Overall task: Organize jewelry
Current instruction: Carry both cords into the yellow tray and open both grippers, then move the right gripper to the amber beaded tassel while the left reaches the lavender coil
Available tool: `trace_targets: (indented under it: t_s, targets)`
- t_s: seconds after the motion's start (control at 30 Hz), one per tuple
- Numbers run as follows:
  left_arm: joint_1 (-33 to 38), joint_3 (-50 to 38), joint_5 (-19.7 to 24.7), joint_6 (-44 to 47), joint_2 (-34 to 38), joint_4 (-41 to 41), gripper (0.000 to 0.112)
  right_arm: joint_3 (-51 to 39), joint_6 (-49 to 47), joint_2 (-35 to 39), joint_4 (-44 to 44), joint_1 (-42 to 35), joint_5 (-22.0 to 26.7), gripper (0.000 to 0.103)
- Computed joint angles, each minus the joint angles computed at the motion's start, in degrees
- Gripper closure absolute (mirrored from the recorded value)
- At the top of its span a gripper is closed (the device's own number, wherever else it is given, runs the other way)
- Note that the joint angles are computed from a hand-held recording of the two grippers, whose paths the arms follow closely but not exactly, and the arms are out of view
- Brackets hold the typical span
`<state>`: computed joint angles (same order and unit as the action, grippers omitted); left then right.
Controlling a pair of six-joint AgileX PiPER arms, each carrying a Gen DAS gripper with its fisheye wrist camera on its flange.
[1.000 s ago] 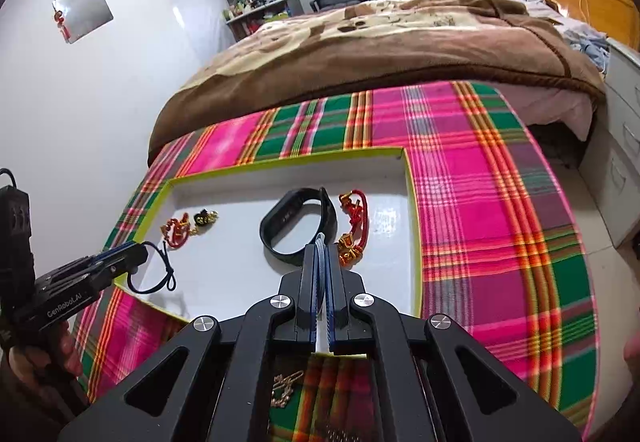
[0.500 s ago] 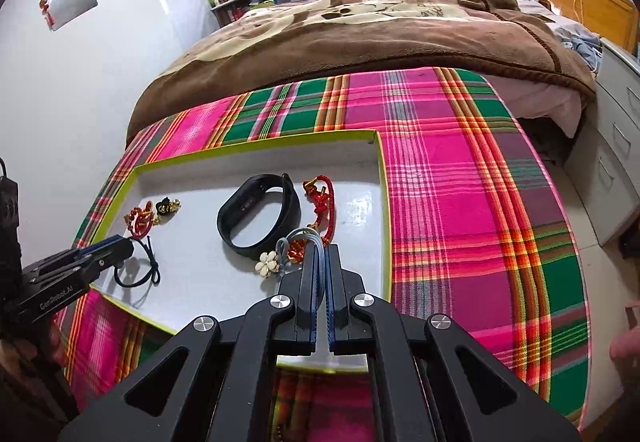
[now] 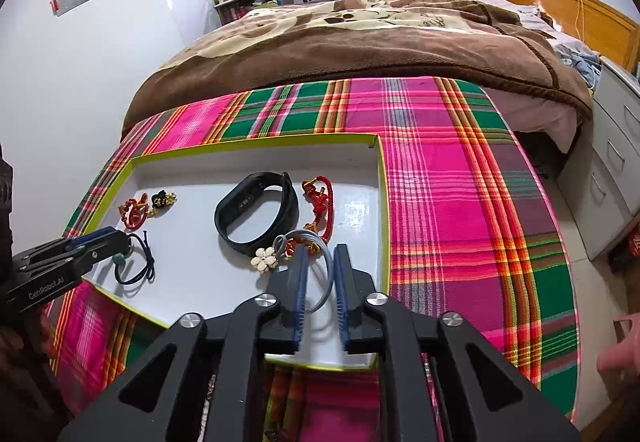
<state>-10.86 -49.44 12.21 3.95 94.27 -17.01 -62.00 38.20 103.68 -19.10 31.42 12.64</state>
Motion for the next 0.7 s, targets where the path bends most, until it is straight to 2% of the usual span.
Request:
trace_targets:
  t_s: [0.1,0.2,0.23,0.43,0.7]
  targets:
    - [0.0,0.6,-0.1,3.0,-0.8,-3.2,0.083,0.2,0.7,-0.3,-1.2,0.3,0.4,0.081]
    - [-0.4,1.6,-0.4,3.0,-2.0,-3.8,0.076,0.5,2.3,-0.6,-3.0,0.7,0.2,0.064]
    - [-0.4,2.0,-0.4,3.6,-2.5,-4.6,0.075,0.9,2.9,-0.9,-3.7,0.9,0.0,0.061]
    - [-1.2,4.9,-0.7,3.1,-6.6,-4.5,0.075,2.9,5.3,-3.1,-6.0,1.2,-1.0,0.061]
    - [-4.3,11.0,-2.1,-6.9,-15.0,3.8,0.075,9.2,7.8,-9.4,-7.8,1.5,-3.7,0.061]
